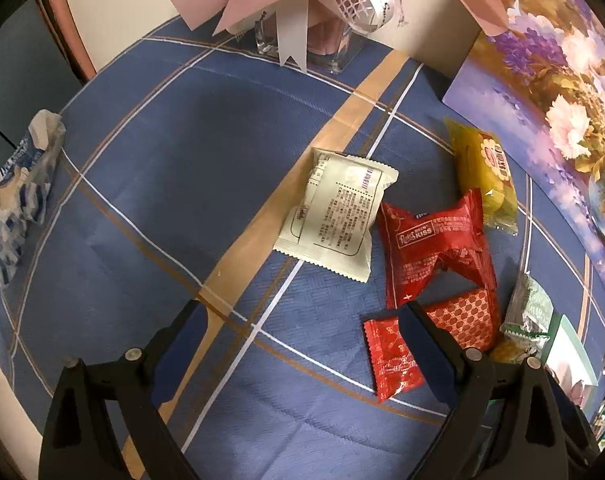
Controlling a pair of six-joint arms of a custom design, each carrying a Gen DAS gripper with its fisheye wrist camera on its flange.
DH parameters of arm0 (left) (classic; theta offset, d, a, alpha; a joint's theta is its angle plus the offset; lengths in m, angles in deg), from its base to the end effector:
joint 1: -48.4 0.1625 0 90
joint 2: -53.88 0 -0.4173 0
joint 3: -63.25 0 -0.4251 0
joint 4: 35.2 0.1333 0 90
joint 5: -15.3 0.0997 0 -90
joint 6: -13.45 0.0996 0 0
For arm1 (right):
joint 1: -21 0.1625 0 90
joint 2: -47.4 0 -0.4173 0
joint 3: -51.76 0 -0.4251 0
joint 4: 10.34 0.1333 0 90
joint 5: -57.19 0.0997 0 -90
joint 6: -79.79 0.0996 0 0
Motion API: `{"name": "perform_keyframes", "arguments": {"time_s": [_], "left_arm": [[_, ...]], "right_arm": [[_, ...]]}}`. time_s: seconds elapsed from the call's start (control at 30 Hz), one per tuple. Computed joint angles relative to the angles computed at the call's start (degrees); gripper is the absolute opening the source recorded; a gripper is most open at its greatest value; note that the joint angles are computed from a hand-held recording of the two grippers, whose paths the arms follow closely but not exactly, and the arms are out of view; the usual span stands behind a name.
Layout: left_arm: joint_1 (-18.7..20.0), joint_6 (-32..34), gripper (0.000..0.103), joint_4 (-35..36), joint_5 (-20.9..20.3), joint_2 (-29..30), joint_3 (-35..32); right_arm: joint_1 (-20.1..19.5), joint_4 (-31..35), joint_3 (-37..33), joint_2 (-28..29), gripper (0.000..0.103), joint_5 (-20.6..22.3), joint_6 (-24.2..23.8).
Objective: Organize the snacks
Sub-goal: 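Grasp the green Snoopy biscuit pack with right tool while left tool approaches red patterned pack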
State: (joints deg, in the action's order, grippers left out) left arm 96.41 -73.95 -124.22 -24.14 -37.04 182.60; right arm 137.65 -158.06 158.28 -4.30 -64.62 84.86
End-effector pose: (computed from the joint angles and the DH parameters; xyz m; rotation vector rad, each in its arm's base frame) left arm -0.1267 -0.4550 0.2733 -0.6055 2.1630 -0.7017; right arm 0.3447 -0.5066 0.0630 0.4698 -2.5658 0.2666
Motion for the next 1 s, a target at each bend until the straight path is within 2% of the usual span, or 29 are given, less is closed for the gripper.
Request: {"name": "perform_keyframes", "arguments": {"time_s": [0.13, 0.4, 0.5, 0.63, 0.83, 1.0], "left_arm": [[1.3, 2.3, 0.096, -3.4, -0.5, -0.4, 0.8], [2.9, 5.2, 0.096, -7.8, -1.0, -1.1, 2.0], [3.4, 6.7, 0.096, -9.6, -1.1, -1.0, 2.3], [3.6, 8.9, 0.096, -11.7, -1.0, -0.4, 2.5], [3.3, 13.9, 0.096, -15.5, -1.1, 1.8, 2.4], [3.2, 18.9, 0.096, -17.9, -1.0, 4.8, 1.3]], "right_arm": [[-0.4, 1.5, -1.3, 1.6, 0.069, -2.2, 0.6], [-0.7, 3.1, -3.1, 4.1, 0.062, -4.0, 0.4], [-0.6, 4.0, -3.6, 5.3, 0.054, -5.6, 0.8], [-0.5, 2.5, -3.3, 5.9, 0.053, -6.5, 0.3], [-0.5, -0.1, -1.1, 5.1, 0.052, -6.2, -0.2], [-0.8, -0.3, 0.8, 3.0, 0.052, -3.9, -0.1]]}}
